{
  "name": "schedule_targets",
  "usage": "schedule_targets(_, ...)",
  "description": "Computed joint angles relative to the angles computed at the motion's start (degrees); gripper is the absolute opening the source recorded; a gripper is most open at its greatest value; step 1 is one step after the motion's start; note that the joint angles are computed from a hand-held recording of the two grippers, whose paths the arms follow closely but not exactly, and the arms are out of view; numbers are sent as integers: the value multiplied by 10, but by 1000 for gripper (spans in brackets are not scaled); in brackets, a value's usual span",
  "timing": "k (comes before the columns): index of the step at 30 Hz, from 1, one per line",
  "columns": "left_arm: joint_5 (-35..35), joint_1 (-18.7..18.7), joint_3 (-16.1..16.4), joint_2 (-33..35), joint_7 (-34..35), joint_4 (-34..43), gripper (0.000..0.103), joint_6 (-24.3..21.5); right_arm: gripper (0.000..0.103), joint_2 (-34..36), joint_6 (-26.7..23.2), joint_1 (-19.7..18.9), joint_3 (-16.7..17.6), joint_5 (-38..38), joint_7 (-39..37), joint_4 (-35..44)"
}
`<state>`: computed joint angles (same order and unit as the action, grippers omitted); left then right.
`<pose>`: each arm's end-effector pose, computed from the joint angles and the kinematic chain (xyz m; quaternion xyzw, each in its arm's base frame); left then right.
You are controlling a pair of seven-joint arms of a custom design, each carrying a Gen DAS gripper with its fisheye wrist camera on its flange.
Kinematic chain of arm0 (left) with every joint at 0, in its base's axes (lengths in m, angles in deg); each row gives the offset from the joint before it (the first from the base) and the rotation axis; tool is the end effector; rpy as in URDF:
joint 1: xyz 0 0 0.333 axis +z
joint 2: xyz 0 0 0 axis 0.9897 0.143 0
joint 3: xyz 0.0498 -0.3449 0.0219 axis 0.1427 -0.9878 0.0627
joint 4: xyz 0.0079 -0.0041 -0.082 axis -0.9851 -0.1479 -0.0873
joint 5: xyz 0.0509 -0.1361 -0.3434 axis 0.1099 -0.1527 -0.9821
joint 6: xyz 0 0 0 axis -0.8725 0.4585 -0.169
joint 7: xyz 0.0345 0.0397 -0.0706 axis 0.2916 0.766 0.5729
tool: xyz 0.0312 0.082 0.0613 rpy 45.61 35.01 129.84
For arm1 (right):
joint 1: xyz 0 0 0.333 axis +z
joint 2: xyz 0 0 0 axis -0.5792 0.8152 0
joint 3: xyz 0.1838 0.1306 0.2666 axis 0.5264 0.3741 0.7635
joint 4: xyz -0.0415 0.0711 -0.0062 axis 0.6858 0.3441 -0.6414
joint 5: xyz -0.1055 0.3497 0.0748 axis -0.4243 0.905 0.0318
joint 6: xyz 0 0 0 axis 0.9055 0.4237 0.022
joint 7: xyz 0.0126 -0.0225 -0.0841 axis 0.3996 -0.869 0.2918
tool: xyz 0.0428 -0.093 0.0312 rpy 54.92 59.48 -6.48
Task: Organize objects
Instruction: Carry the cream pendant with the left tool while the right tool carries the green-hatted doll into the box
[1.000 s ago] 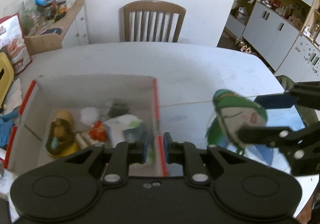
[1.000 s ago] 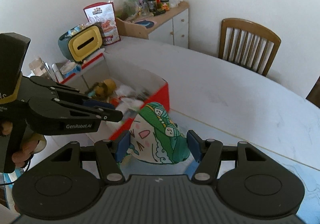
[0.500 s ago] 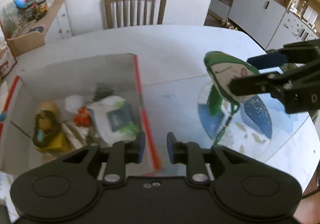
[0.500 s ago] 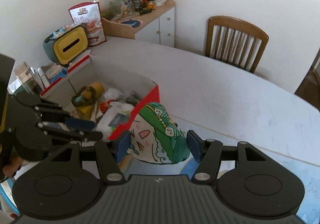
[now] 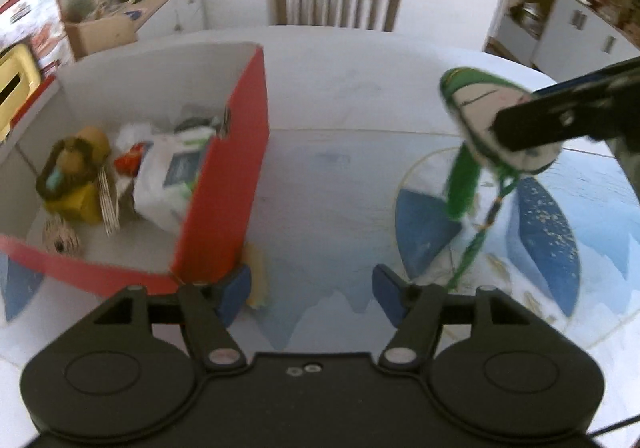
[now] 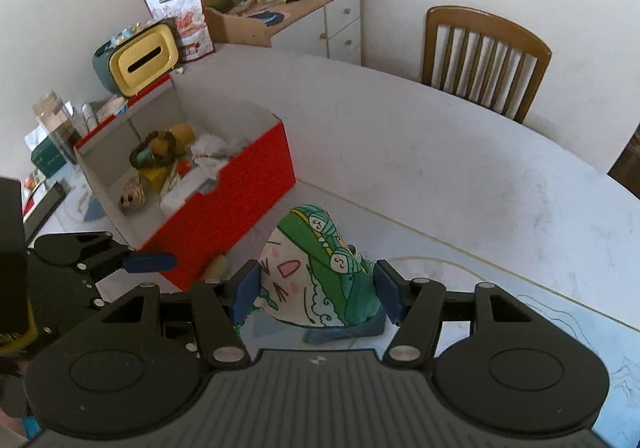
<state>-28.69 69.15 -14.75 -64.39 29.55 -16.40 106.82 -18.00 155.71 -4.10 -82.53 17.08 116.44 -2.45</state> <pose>0.6431 -0.2519 0.4645 -0.5233 0.7989 -0.2423 0.1706 0.6051 0.3726 0.5524 -0.6383 0.7047 -0.1906 0.2442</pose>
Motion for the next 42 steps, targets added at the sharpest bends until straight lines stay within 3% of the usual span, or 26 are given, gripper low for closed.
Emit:
schedule_targets(4, 108, -67, 72, 10, -131, -6, 66, 16, 61, -22, 32, -19, 7, 17, -30, -46)
schedule_targets(8, 176, -88, 95, 26, -213, 7, 65, 2, 61, -32, 55, -34, 12, 35, -60, -71)
schedule_targets(10, 203, -94, 101, 33, -248, 17, 61, -10, 61, -34, 66, -41, 14, 46, -76, -79)
schedule_targets(15, 202, -75, 77, 51, -265, 40, 58, -41, 61, -32, 89, -54, 18, 77, -107, -94)
schedule_targets(20, 177, -59, 62, 57, -269, 49, 48, -41, 61, -24, 102, -60, 19, 103, -131, -97)
schedule_targets(22, 154, -44, 50, 57, -258, 49, 30, -35, 61, -20, 105, -61, 18, 111, -136, -97)
schedule_targets(25, 143, -41, 53, 55, -259, 50, 14, -42, 61, -17, 108, -62, 17, 119, -142, -98)
schedule_targets(35, 72, -7, 17, 47, -187, 41, 14, -39, 61, -13, 104, -49, 8, 114, -123, -89)
schedule_targets(42, -31, 40, -36, 21, -49, 31, 14, -38, 61, -9, 78, -31, -2, 79, -78, -65)
